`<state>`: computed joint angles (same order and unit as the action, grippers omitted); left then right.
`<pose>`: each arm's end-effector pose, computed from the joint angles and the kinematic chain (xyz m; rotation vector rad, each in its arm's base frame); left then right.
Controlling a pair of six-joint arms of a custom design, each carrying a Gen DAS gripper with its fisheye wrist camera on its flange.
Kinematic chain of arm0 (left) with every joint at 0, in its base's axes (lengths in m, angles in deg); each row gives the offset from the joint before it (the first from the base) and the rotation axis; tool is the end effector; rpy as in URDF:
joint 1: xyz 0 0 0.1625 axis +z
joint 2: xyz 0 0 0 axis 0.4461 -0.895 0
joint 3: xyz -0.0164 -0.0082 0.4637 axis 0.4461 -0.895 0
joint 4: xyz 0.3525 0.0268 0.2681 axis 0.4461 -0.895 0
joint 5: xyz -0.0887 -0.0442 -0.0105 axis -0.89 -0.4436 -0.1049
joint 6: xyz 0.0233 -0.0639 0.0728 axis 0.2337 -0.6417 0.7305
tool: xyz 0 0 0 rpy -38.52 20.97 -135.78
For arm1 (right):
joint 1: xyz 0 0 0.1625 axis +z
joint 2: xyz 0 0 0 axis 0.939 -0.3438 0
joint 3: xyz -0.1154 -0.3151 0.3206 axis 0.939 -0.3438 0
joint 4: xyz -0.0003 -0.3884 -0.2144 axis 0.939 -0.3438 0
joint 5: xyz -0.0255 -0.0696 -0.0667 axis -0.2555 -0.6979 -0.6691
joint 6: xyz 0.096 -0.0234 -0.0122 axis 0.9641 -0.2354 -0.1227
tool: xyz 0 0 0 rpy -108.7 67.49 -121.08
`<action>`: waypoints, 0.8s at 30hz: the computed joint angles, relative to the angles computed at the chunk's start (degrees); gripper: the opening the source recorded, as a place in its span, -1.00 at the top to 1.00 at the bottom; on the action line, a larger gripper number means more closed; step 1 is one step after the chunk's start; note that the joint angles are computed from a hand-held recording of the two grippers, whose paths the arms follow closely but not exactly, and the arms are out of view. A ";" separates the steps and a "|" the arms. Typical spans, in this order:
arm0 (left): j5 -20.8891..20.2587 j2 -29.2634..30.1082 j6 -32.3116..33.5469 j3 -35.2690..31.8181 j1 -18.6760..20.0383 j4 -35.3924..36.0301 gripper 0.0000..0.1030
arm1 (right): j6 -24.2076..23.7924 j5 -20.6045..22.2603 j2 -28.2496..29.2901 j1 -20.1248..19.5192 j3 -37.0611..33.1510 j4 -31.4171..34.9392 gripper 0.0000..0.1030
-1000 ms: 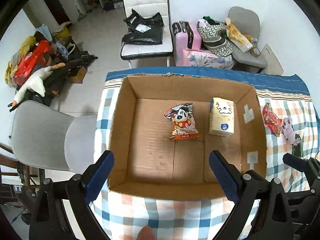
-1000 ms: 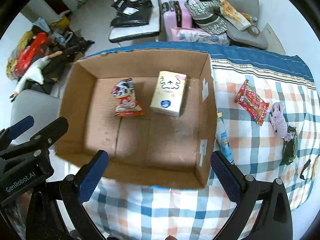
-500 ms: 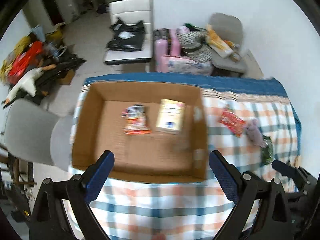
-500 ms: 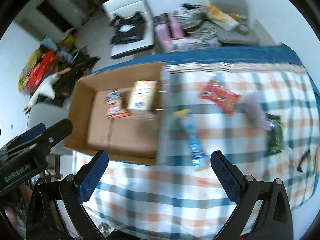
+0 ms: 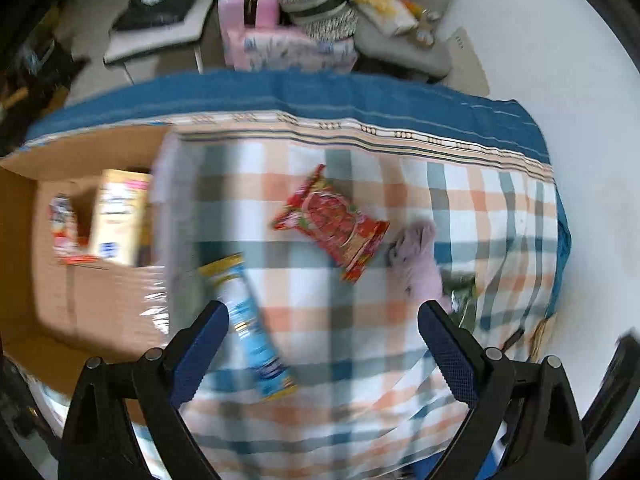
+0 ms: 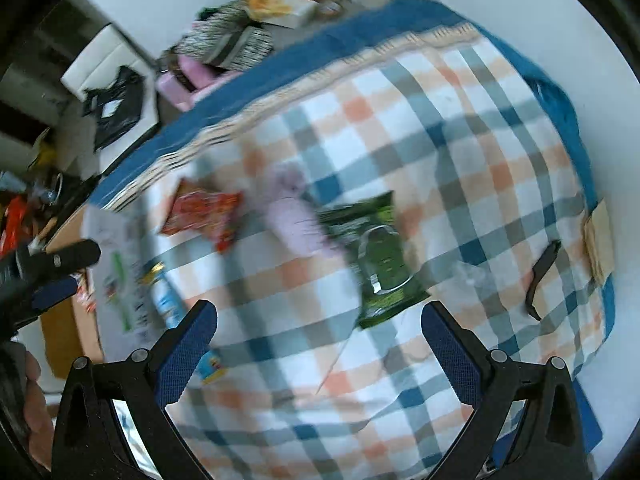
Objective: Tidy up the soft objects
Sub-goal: 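Grasp the red snack bag with the left tool while the right grasps the green Deeyeo bag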
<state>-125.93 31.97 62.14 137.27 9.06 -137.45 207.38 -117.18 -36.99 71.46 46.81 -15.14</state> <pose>-0.4412 -0.5033 0.2056 1.1547 2.3032 0.6384 0.3821 -0.2112 0.2234 -1.5749 -1.8881 0.9083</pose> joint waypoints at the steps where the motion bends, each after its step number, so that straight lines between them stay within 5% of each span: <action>1: -0.41 1.44 -1.23 0.12 0.01 -0.17 -0.89 | -0.14 0.58 -1.66 -0.63 2.49 -1.94 -1.00; 10: -0.04 12.37 -13.56 -0.45 1.60 0.39 -0.89 | -5.48 0.92 -10.33 -6.46 17.37 -17.70 -0.99; 18: 3.34 16.05 -17.57 0.83 1.81 1.99 -0.86 | -16.89 3.13 -13.08 -13.06 25.32 -31.79 -0.94; 21: 5.56 14.24 -15.19 3.58 0.85 -0.54 -0.56 | -19.61 4.11 -12.60 -13.97 26.58 -35.17 -0.84; 24: 8.88 11.22 -10.09 7.60 -0.90 -3.76 -0.04 | -21.30 4.89 -12.19 -14.59 27.59 -37.87 -0.46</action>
